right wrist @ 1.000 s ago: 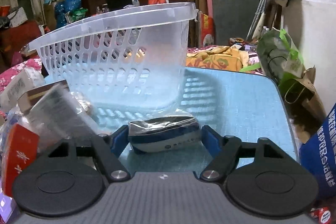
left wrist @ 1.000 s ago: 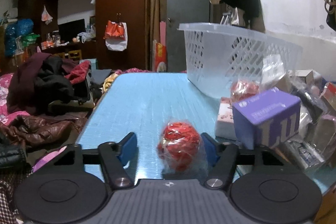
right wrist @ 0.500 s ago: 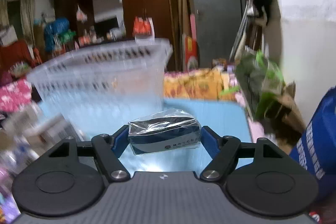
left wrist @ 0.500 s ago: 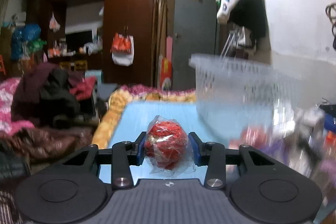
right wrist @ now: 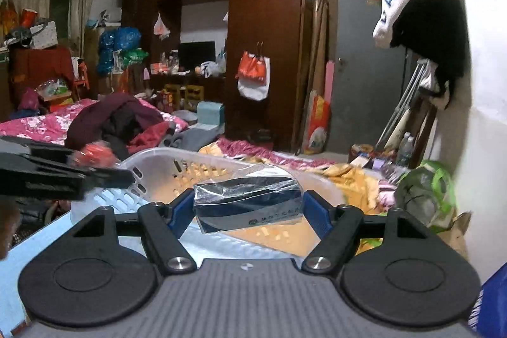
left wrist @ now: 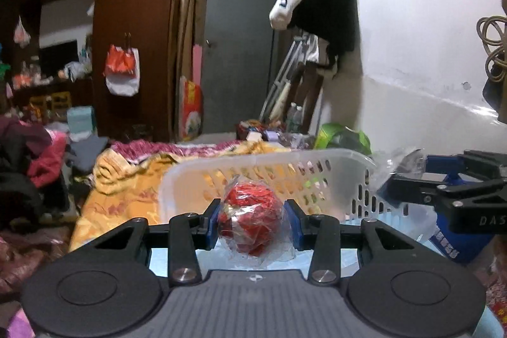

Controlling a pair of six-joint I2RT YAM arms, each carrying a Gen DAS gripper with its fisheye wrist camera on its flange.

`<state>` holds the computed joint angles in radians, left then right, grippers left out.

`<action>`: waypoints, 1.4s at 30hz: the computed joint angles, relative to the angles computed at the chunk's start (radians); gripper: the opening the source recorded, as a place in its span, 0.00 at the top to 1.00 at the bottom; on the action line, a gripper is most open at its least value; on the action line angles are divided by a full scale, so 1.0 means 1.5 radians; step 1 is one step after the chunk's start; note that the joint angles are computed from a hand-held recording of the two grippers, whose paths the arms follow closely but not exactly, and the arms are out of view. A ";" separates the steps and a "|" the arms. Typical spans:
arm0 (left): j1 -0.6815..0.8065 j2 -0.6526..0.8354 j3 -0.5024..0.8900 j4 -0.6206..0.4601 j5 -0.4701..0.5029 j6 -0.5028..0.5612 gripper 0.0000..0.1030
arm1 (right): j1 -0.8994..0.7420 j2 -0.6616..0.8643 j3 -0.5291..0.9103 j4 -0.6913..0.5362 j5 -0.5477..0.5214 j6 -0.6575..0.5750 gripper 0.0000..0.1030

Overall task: Organize objects
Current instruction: 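Carry both items over the white basket and open both tools to drop them, then grasp the small white carton with the right tool while the left tool grasps the purple 'Lu' box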

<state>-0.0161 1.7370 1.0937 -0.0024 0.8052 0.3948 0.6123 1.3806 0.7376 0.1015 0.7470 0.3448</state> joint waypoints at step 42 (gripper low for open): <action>0.330 0.135 -0.132 -0.228 0.316 0.468 0.40 | 0.196 -0.139 -0.353 0.243 0.003 0.096 0.56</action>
<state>0.4791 1.9403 0.8954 -0.3450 1.2787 1.0961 0.9063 1.1715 0.2087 0.4657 0.7520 0.4890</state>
